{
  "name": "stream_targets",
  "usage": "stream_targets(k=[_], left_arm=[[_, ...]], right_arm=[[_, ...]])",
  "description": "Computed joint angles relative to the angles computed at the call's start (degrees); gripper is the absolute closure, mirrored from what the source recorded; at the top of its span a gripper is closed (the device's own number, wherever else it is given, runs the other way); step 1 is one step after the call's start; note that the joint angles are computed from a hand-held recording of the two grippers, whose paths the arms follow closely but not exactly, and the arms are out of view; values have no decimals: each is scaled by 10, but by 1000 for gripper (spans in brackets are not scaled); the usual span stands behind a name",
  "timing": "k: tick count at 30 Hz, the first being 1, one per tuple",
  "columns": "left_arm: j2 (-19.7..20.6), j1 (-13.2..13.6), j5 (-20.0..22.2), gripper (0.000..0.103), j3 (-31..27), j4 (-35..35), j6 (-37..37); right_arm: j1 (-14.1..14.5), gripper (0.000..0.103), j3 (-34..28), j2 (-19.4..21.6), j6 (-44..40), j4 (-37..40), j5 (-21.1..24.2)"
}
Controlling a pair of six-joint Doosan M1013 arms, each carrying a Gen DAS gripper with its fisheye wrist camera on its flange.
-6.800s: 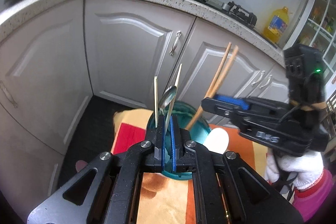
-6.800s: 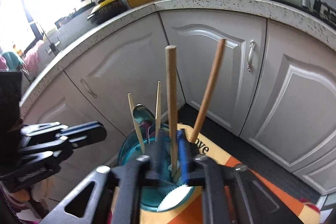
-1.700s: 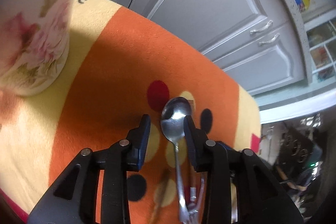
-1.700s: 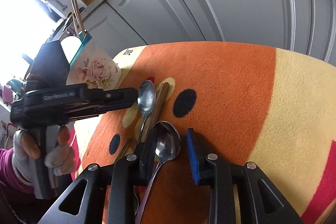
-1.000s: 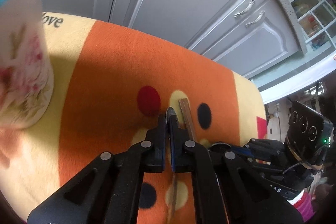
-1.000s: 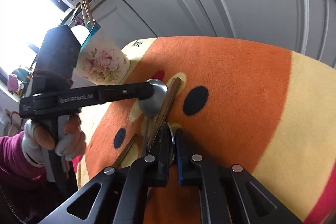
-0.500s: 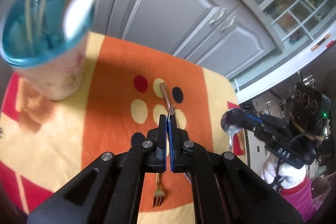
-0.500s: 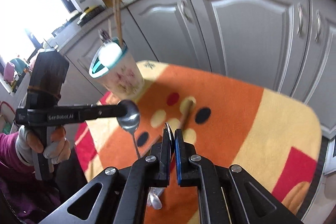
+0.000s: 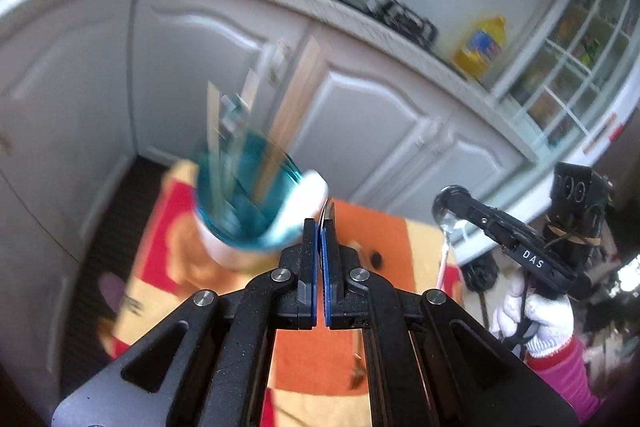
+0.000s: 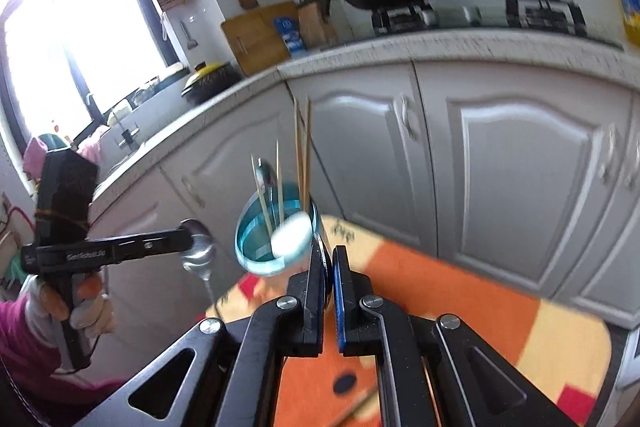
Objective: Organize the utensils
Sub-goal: 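Carry the spoon and fork over the floral cup and lower them in, then open both tools to release the spoon and fork into the cup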
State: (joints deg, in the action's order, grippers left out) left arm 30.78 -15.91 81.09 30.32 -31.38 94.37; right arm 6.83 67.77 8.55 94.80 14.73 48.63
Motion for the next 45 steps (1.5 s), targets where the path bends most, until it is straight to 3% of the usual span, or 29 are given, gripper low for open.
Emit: stream_targets(k=[5, 14, 21, 29, 37, 40, 41, 43, 45], left_arm=[[36, 10, -16, 103, -78, 60, -34], [83, 6, -58, 103, -154, 157, -49], [62, -9, -123, 103, -93, 219, -21], [36, -20, -145, 103, -17, 233, -4], [31, -20, -119, 102, -6, 210, -17], [34, -19, -95, 101, -13, 196, -28], [34, -18, -90, 98, -13, 189, -31], [34, -15, -83, 89, -13, 176, -37], [33, -13, -77, 66, -14, 168, -48]], right_arm=[[20, 99, -81, 51, 33, -48, 0], [45, 99, -217, 140, 86, -140, 14], [71, 99, -256, 182, 64, -221, 43], [89, 99, -213, 173, 42, -277, 57], [72, 99, -186, 152, 22, -182, 104], [59, 92, -159, 132, 31, -137, 84], [56, 83, -148, 124, 40, -134, 72], [52, 77, -136, 113, 50, -127, 57], [49, 77, -127, 104, 59, -121, 50]])
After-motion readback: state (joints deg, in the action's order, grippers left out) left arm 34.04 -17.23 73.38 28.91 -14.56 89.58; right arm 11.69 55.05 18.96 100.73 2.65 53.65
